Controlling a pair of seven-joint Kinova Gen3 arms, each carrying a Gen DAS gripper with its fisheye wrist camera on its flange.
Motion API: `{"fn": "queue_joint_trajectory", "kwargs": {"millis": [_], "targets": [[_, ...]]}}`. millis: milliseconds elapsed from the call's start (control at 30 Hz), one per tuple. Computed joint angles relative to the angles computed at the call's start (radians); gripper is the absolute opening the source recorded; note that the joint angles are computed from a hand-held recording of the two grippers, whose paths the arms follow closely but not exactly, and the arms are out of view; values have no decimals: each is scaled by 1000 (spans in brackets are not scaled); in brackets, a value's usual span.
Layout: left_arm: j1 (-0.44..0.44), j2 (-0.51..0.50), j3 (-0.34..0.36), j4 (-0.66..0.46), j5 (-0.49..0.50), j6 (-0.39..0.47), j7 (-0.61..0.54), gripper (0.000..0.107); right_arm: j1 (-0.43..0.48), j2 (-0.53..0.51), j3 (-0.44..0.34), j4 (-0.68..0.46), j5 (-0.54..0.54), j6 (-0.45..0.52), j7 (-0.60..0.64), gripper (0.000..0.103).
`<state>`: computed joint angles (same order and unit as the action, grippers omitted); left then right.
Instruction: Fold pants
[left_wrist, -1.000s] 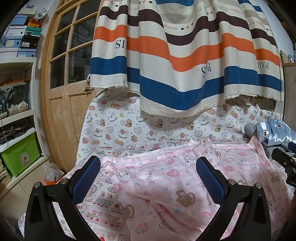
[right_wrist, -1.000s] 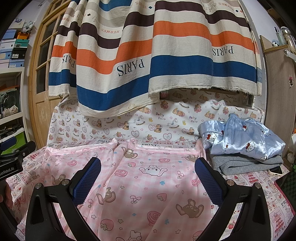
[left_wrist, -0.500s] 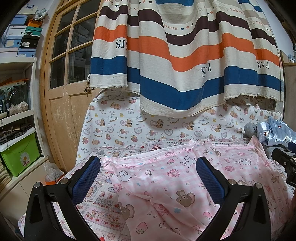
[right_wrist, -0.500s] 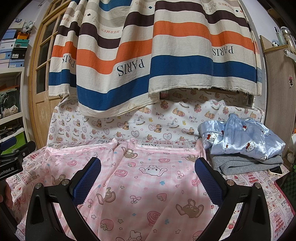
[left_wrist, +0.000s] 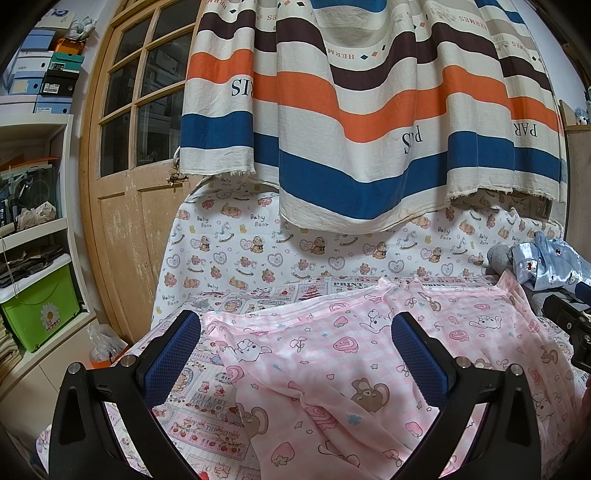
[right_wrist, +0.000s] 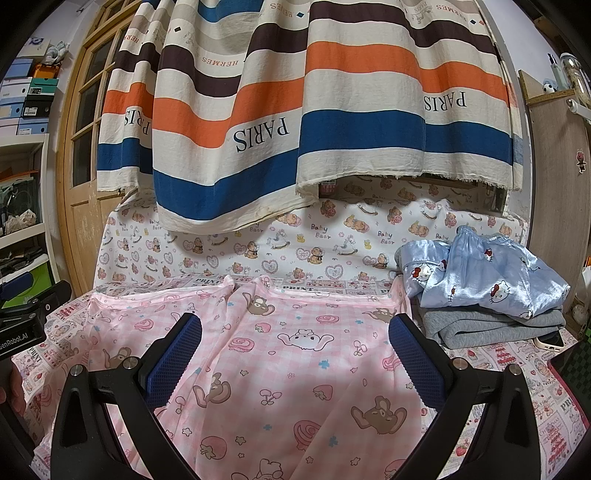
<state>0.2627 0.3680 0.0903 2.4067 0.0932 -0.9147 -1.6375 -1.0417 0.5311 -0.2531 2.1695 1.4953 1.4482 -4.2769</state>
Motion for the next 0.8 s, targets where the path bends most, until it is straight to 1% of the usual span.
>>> {"fn": "queue_joint_trajectory", "kwargs": {"millis": [600, 800], "targets": [[0, 0, 0, -1, -1, 3, -1, 102, 0, 0, 0, 0, 0, 0, 0, 102], [-28, 14, -1, 7, -43, -18, 22, 102, 0, 1, 0, -1, -2, 1, 0, 102]]}}
